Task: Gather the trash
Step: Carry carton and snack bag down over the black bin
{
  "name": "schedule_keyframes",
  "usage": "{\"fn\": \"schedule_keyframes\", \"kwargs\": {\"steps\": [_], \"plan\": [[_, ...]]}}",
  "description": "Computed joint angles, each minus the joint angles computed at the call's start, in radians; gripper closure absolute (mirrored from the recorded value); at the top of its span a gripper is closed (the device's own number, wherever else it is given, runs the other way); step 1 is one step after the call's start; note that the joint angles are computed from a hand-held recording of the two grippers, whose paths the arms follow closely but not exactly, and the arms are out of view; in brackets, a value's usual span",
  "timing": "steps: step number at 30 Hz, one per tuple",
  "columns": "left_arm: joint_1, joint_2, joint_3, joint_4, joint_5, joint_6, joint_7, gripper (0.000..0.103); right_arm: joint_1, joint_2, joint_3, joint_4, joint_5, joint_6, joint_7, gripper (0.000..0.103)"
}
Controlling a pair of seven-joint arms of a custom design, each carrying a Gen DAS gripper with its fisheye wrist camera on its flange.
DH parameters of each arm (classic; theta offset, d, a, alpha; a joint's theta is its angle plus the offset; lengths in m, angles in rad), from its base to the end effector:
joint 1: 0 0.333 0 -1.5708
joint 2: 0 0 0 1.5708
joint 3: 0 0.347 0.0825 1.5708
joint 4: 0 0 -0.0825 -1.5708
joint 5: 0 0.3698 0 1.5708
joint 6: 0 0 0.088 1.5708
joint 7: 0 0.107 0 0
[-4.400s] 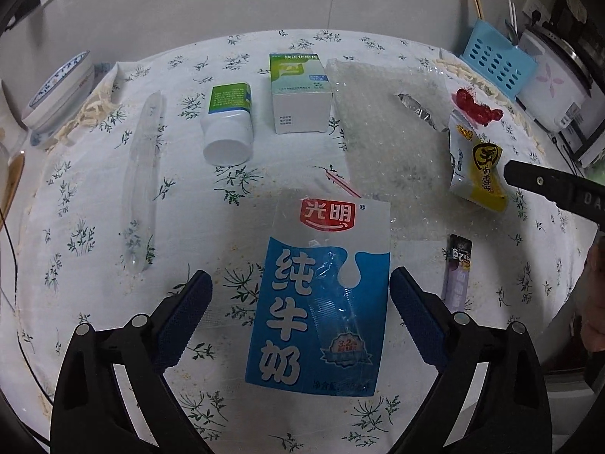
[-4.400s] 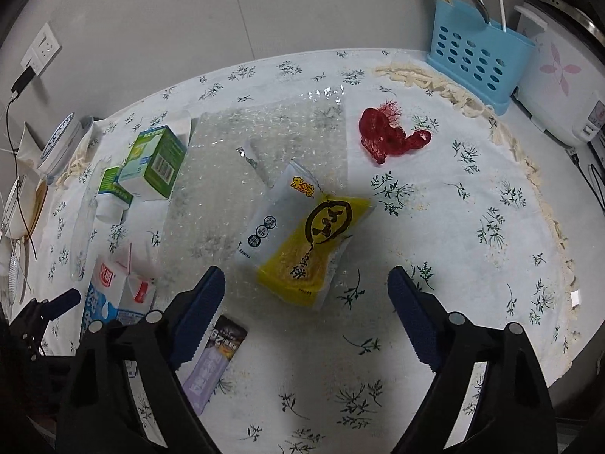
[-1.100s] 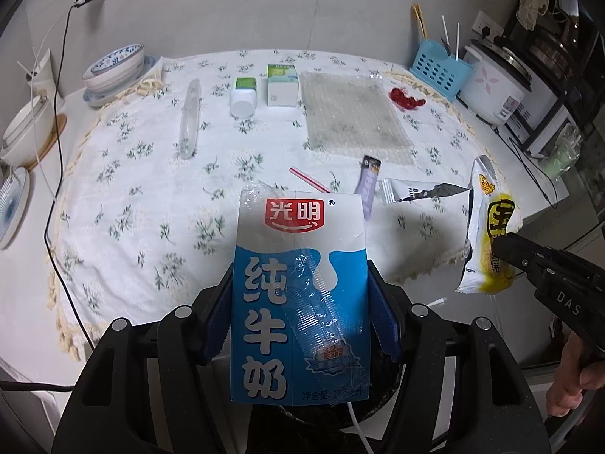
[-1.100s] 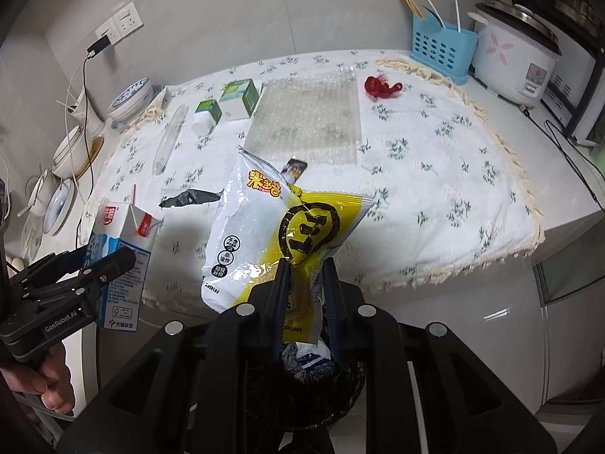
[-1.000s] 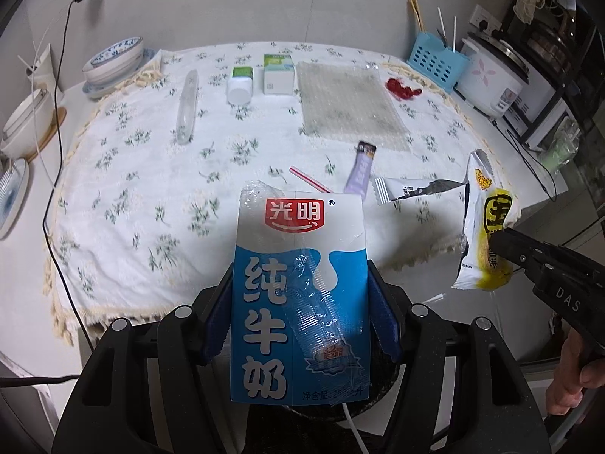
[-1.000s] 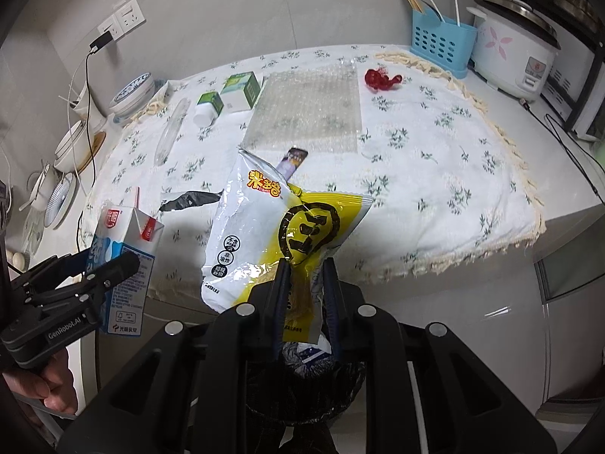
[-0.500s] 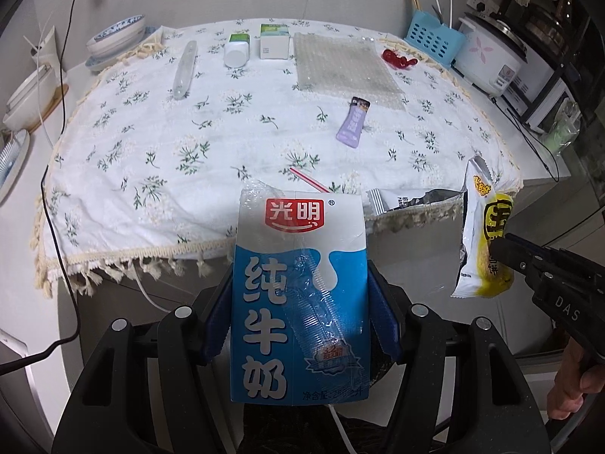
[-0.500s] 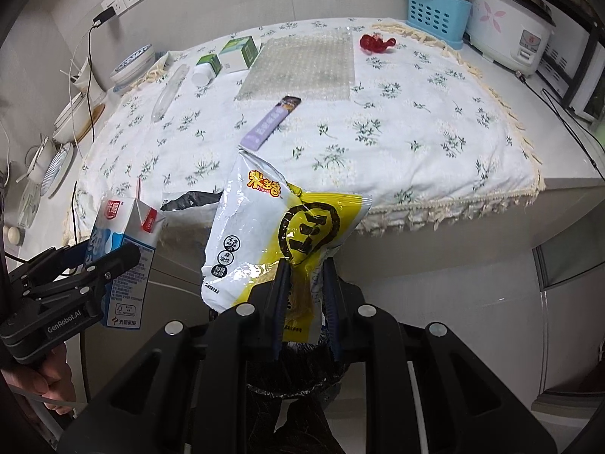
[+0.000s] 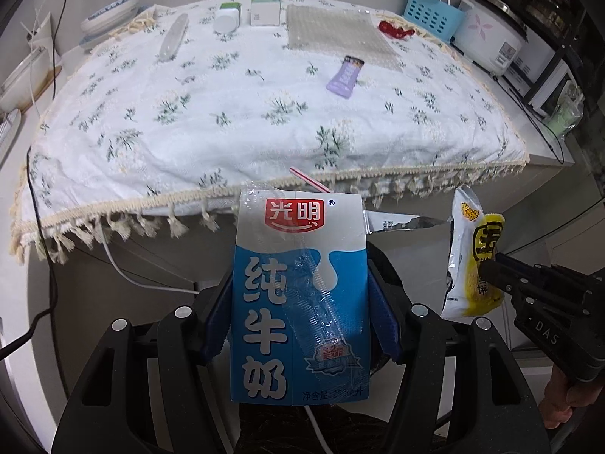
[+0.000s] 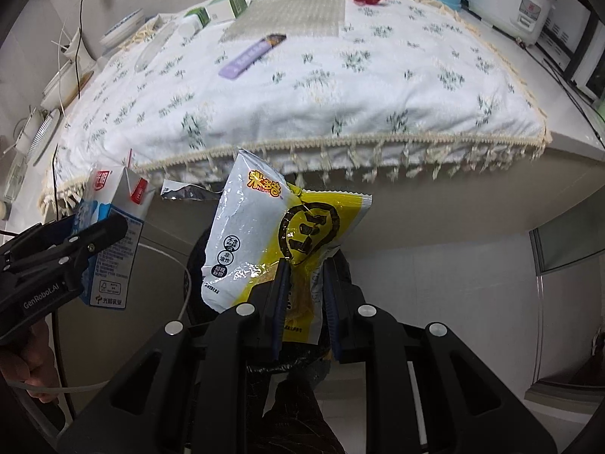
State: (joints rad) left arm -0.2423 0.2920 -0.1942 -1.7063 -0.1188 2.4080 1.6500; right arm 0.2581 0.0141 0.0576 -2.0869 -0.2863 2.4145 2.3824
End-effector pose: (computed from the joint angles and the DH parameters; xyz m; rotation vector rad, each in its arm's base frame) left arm 0.6150 -0.2713 0.5035 -1.6063 2.4883 -0.6392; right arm 0.5375 0.1738 0.4885 -1.6832 2.3102 -0.4111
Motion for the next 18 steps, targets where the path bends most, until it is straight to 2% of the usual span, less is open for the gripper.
{"fn": "schedule_keyframes", "kwargs": {"steps": [18], "plan": [[-0.046,0.043,-0.001,-0.072,0.048,0.017,-0.03,0.041,-0.003,-0.032,0.002,-0.122,0.022,-0.008,0.037,0.086]]}}
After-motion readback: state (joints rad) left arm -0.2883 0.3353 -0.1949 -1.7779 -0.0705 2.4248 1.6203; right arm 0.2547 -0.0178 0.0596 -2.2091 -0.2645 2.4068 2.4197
